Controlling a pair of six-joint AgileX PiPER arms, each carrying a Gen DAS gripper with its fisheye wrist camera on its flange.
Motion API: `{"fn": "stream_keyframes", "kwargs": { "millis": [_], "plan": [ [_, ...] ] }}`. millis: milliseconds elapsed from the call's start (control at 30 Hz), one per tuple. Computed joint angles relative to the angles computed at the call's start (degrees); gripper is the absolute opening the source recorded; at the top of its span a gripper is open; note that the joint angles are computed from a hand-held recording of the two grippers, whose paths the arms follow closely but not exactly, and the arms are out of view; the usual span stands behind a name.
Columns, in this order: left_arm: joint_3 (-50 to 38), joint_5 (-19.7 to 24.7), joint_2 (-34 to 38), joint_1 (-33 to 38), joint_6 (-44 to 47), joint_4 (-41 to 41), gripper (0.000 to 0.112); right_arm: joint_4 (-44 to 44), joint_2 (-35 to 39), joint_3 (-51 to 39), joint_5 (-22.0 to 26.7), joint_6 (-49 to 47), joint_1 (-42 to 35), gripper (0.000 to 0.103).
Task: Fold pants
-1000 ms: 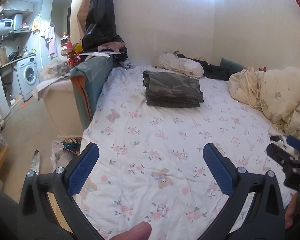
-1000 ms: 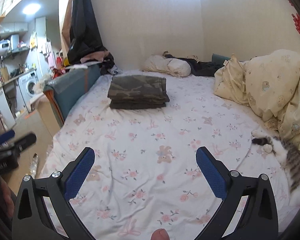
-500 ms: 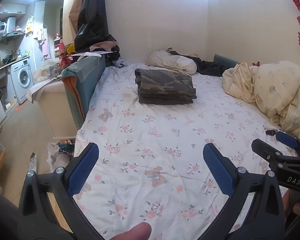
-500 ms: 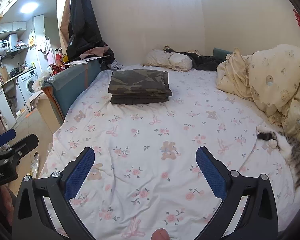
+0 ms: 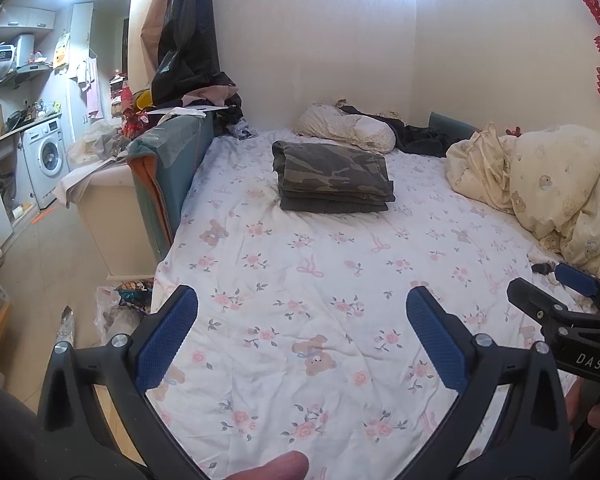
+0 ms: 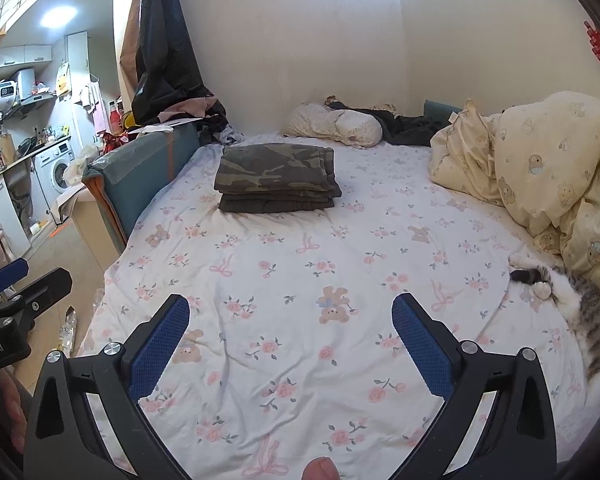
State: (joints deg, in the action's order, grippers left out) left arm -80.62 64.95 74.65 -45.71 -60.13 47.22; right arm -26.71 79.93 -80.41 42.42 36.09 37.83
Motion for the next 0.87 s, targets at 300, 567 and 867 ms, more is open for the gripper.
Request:
{"fn": "stream_keyframes", "kwargs": {
  "millis": [300,567,867],
  "plan": [
    [-0.3,0.4,0.0,0.0,0.0,0.1,0.103,-1.0,0.0,0.2,0.4,0.9,0.8,0.103],
    [-0.5,0.5,0.1,-0.1,0.0,0.2,0.103,-1.0,-0.1,0.3,0.3,0.8,0.8,0.103],
    [-0.1,0.7,-0.5,-0.3,-0.1,0.6,0.103,-0.2,0.0,-0.2,0.5,0.0,0.7,0.103]
  ]
}}
